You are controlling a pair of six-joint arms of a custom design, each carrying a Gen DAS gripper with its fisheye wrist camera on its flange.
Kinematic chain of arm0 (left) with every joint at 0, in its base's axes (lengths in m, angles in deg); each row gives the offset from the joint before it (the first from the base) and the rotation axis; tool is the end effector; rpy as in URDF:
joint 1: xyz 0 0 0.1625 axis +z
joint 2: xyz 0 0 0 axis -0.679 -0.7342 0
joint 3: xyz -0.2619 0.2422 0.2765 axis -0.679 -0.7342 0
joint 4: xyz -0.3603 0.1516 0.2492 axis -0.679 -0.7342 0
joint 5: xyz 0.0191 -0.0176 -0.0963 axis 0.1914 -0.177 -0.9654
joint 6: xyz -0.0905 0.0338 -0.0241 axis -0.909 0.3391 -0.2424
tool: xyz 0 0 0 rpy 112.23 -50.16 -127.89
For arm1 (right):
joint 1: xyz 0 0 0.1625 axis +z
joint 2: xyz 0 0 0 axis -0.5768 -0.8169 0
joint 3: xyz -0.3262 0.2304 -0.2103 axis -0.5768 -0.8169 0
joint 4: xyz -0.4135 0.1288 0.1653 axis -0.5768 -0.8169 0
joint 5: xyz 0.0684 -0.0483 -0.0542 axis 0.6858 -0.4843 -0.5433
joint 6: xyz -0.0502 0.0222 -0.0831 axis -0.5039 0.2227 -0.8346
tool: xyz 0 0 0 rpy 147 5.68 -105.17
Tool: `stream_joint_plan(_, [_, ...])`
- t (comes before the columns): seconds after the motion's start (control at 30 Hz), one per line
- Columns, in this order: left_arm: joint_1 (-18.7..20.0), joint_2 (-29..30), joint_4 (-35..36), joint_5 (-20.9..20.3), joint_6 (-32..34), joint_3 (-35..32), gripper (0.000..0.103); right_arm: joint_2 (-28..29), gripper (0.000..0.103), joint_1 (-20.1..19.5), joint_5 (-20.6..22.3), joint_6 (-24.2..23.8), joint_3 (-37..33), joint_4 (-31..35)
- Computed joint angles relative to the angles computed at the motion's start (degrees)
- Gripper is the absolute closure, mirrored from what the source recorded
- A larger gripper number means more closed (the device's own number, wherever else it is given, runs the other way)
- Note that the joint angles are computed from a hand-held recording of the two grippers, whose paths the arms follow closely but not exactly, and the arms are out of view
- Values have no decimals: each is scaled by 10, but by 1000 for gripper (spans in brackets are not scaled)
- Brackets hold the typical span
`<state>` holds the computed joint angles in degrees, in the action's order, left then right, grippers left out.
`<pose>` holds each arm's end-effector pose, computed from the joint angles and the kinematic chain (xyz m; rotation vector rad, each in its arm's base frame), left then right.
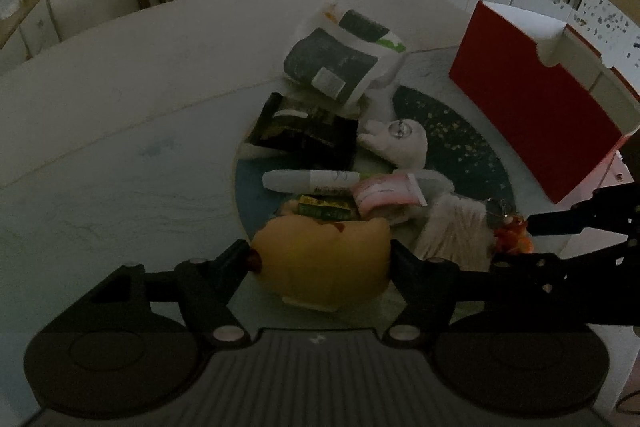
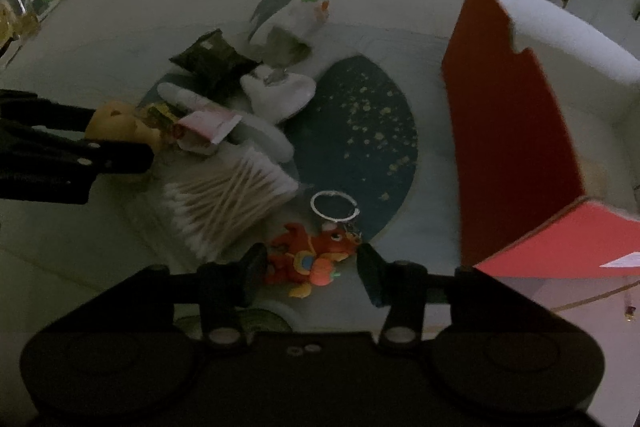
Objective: Organize objects
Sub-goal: 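Grasp the yellow plush with the left tool while the right tool grasps the orange keychain toy, then carry the plush and keychain toy into the red box and open both tools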
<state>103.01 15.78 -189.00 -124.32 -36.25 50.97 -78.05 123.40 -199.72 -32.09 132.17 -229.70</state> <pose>-0.2884 -0.8857 0.0429 0.7672 2.4438 -0.5118 0.0643 -0.7967 0.2415 0.9286 -2.3297 0.3056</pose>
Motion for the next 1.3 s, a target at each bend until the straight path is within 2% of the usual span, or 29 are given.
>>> stream_joint_plan(0.23, [-13, -26, 5, -2, -26, 26, 30, -36, 55, 0, 36, 18, 7, 21])
stream_joint_plan(0.4, [-24, -43, 35, -24, -62, 32, 30, -70, 55, 1, 73, 27, 13, 48])
stream_joint_plan(0.63, [-45, -50, 60, -44, -75, 30, 30, -100, 55, 5, 102, 27, 2, 84])
stream_joint_plan(0.77, [-63, -49, 34, -41, -50, 35, 30, -109, 55, 5, 119, 19, -13, 104])
stream_joint_plan(1.0, [-84, -22, 35, -63, -38, -4, 30, -106, 55, 0, 146, 5, -60, 132])
stream_joint_plan(1.3, [-105, 43, 61, -62, -44, -92, 30, -76, 55, -19, 173, -25, -154, 173])
